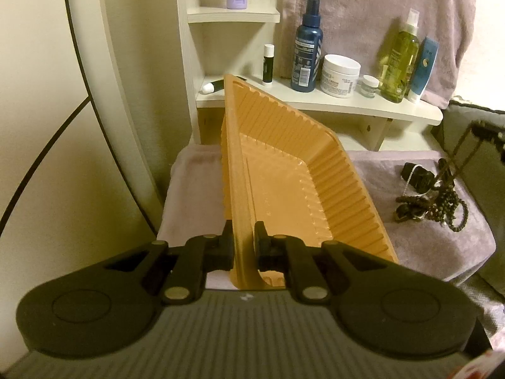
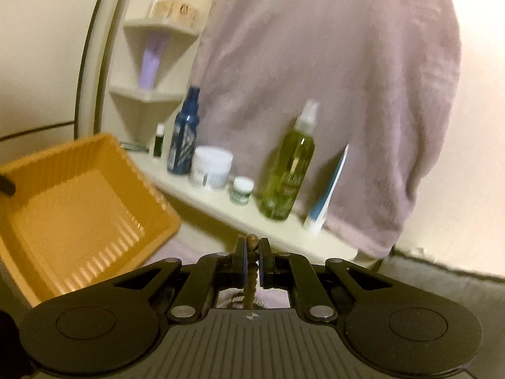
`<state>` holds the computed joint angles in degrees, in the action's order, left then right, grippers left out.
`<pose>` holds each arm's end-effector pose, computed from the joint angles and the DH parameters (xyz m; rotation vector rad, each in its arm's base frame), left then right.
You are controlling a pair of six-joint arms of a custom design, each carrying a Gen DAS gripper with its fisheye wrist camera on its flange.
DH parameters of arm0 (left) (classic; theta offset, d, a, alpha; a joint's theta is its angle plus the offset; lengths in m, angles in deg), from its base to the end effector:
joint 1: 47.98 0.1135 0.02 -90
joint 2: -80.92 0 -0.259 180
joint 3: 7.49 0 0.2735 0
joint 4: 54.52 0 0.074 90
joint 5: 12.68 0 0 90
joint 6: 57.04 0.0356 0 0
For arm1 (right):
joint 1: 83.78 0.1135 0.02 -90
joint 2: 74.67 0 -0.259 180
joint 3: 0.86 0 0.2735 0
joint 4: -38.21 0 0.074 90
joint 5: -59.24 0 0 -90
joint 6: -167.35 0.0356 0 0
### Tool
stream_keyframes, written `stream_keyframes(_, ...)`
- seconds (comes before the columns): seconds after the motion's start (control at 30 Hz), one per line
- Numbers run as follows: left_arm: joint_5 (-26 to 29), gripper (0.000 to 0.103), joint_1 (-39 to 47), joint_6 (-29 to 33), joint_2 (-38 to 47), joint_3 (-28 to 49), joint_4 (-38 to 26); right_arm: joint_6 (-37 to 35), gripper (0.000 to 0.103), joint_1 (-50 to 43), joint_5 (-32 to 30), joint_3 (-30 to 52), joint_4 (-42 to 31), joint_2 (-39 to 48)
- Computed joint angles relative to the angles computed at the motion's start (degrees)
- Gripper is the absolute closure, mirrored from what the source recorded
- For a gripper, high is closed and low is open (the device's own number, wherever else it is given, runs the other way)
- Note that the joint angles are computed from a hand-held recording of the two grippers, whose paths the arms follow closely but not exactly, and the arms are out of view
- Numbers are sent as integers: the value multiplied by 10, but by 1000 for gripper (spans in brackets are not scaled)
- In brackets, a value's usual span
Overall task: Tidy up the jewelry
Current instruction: 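Lift the brown bead strand with the right tool and release it into the tray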
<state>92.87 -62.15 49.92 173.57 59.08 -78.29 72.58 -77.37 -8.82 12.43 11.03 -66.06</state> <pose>0.3345 -0.0943 0.1692 0.7652 2.2975 -0.3086 0.1360 0.0019 0.1336 0.0609 1.9493 -0.3564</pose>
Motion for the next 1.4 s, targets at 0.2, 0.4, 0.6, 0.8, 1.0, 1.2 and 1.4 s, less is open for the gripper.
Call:
stream_keyframes(0.2,0,93,0,-1,-1,-3,5,-29,97,-50,-44,31,15,-1)
stream_keyframes(0.4,5,93,3,-1,3,-1,6,-32,97,-58,-77,63,35,21)
stream_keyframes(0.6,7,93,5,4,6,0,9,-7,97,44,-42,99,84,80)
stream_keyframes(0.8,12,93,8,7,9,1,9,33,97,126,-46,135,195,196)
stream_keyframes(1.0,25,93,15,12,16,5,9,84,97,130,-105,156,353,427)
stream_keyframes(1.2,34,93,20,12,20,8,8,133,97,123,-154,180,476,655)
stream_keyframes(1.4,41,93,23,13,19,5,10,180,97,128,-190,181,537,780)
